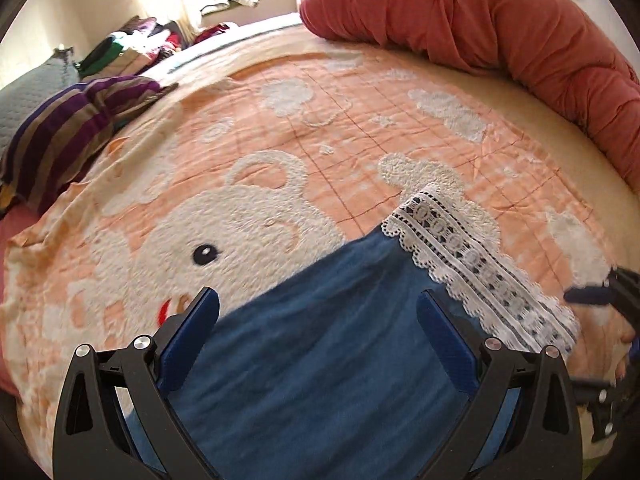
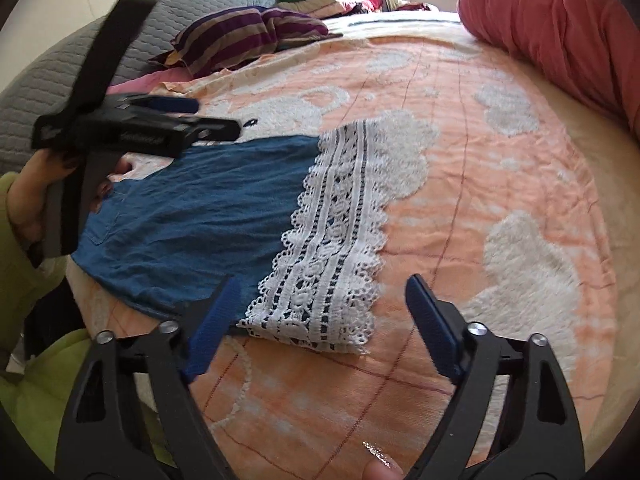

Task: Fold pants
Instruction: 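Grasp the lace hem with the left tool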

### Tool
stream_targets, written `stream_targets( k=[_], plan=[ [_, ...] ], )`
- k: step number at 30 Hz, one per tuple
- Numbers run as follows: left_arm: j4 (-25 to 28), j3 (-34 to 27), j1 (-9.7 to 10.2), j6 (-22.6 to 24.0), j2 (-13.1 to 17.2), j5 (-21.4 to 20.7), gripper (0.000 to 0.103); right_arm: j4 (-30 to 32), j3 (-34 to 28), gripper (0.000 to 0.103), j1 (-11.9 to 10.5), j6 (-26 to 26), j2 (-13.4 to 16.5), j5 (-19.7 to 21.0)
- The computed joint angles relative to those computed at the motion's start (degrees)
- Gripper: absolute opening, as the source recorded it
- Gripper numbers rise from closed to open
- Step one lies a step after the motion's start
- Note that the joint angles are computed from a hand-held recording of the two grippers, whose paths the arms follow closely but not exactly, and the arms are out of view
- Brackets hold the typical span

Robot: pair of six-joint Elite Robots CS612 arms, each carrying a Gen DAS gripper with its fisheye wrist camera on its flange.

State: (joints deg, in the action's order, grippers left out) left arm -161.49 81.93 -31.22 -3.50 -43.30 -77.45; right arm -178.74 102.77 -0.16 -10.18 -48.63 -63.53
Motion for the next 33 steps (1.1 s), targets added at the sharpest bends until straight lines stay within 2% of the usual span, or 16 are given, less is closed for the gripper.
stream_targets(
  k=[3, 6, 8, 14, 18, 19, 21, 23, 25, 27, 29, 30, 33],
  plan=[
    [2.9, -3.5, 0.69, 0.2, 2.0, -2.7, 0.098, 1.2, -0.4, 0.066, 0.1, 0.1, 0.5, 0.5],
    [3.6, -6.8, 1.57, 0.6, 4.1, -6.6, 0.098, 0.9, -0.6, 0.064, 0.0, 1.7, 1.0, 1.1],
    [3.5, -8.2, 1.73, 1.9, 5.2, -7.4, 0.098, 0.6, -0.7, 0.061, 0.0, 2.2, 1.2, 1.3],
    [4.8, -12.0, 2.61, 5.3, 8.0, -14.7, 0.097, 0.1, -0.8, 0.052, -0.1, 1.8, 1.5, 2.3],
    [8.1, -14.2, 2.61, 7.9, 9.4, -17.6, 0.097, 0.3, -1.2, 0.048, -0.3, 2.7, 1.8, 3.9],
    [9.2, -14.9, 2.68, 8.2, 9.8, -18.8, 0.094, 0.4, -1.4, 0.047, -0.2, 2.8, 1.9, 4.0],
    [9.9, -15.4, 2.93, 8.2, 10.3, -21.5, 0.078, 0.3, -1.6, 0.045, -0.3, 2.9, 2.0, 5.2],
    [9.0, -15.3, 3.10, 7.2, 10.5, -22.8, 0.077, 0.6, -1.8, 0.045, -0.2, 2.8, 2.2, 5.2],
    [8.5, -15.5, 3.63, 6.5, 10.9, -26.5, 0.065, 0.6, -2.1, 0.045, -0.2, 3.7, 2.5, 5.4],
    [8.2, -15.4, 3.75, 5.6, 11.0, -27.2, 0.064, 0.7, -2.4, 0.045, 0.0, 3.9, 2.6, 5.0],
    [8.1, -15.4, 3.76, 4.9, 11.1, -27.9, 0.054, 0.7, -2.6, 0.044, 0.2, 4.0, 2.7, 4.7],
    [8.4, -15.5, 3.76, 4.4, 11.1, -28.3, 0.044, 0.6, -2.7, 0.041, 0.2, 3.7, 2.8, 4.9],
    [10.2, -15.7, 3.61, 1.5, 10.8, -28.0, 0.035, 1.2, -2.9, 0.038, 0.4, 3.0, 2.8, 4.9]
  ],
)
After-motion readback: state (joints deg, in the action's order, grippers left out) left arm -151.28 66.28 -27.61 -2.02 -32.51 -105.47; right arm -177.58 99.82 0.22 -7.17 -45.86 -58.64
